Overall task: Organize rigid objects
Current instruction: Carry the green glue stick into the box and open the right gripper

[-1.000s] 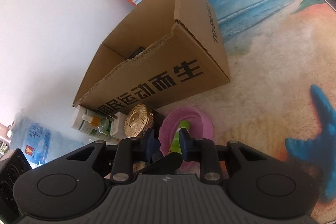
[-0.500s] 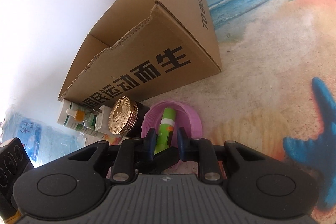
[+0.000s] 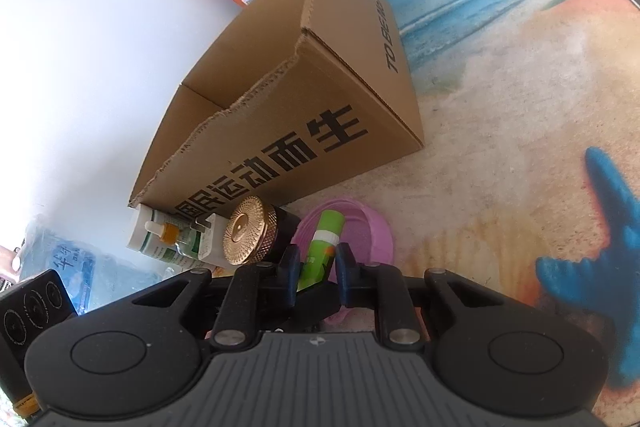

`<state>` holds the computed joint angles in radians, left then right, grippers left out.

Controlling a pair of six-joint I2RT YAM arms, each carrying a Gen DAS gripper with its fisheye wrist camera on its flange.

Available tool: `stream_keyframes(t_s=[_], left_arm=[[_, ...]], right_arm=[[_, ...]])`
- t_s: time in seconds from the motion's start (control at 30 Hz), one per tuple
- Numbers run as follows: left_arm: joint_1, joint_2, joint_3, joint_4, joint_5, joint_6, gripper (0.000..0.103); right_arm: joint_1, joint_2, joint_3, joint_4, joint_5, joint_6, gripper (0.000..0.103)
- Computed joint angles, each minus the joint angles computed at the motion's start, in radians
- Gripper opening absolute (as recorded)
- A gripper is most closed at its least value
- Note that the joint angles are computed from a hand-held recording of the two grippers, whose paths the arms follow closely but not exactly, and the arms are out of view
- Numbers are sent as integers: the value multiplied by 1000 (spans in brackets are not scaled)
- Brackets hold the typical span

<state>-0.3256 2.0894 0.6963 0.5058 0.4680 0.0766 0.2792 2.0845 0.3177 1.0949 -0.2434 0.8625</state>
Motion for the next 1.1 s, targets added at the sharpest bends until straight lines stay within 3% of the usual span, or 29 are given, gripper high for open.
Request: stream_keyframes(t_s=[0.27,0.6,0.87,1.1], left_arm=[[26,-117,-88,51,25,17,23],[53,-294,-160,85,-1,14,23],[116,-356,-48,-31,-33,15,23],[192,-223,220,-238,-72,56,24]], right_arm=[[16,-136,-65,4,23,-7,21],[58,-358,-41,-128,55,-63,21],[71,-386,205,-361,15,-180,21],[52,-176,619,-652,-94,-229,21]])
